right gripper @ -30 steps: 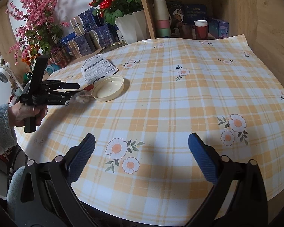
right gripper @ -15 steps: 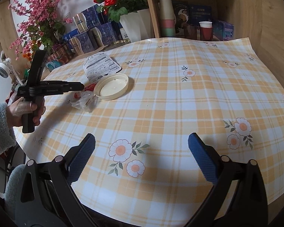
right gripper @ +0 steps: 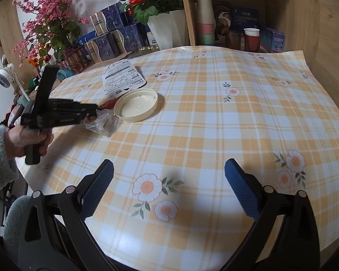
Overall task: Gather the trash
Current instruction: 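Grasp the red lighter with the left tool while the right tool grasps the white plastic lid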
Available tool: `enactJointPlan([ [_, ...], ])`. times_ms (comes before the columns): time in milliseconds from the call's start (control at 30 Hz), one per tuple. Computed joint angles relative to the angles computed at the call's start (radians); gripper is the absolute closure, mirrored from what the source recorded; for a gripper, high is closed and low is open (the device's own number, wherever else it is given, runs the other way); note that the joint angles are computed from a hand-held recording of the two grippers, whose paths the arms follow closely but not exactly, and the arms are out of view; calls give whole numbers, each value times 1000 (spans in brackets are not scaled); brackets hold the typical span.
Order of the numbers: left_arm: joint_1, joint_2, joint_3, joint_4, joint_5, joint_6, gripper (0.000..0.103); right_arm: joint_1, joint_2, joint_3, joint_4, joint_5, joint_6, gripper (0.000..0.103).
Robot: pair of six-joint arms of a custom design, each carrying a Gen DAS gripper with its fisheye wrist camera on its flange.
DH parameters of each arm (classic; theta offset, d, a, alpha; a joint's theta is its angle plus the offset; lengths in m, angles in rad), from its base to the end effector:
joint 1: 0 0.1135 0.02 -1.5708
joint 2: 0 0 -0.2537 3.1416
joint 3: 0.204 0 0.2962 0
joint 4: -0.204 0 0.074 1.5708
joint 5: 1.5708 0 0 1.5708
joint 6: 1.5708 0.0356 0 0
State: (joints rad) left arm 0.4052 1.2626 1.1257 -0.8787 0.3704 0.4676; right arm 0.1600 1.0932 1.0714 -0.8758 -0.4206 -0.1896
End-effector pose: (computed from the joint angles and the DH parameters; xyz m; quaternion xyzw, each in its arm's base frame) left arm 0.2763 0.1045 0.2840 0.0799 0.9432 -0.0466 0.3190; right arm 0.2554 0.0559 0.3092 -0.2284 0.8970 0.1922 0.3259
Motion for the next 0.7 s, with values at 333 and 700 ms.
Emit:
enactJointPlan([
  [333, 186, -162, -105, -149, 146, -36, 80, 107, 292, 186, 75, -35, 177, 6],
  [700, 203, -291, -194, -126, 119, -86, 80, 367, 693, 542, 63, 237, 253, 6],
])
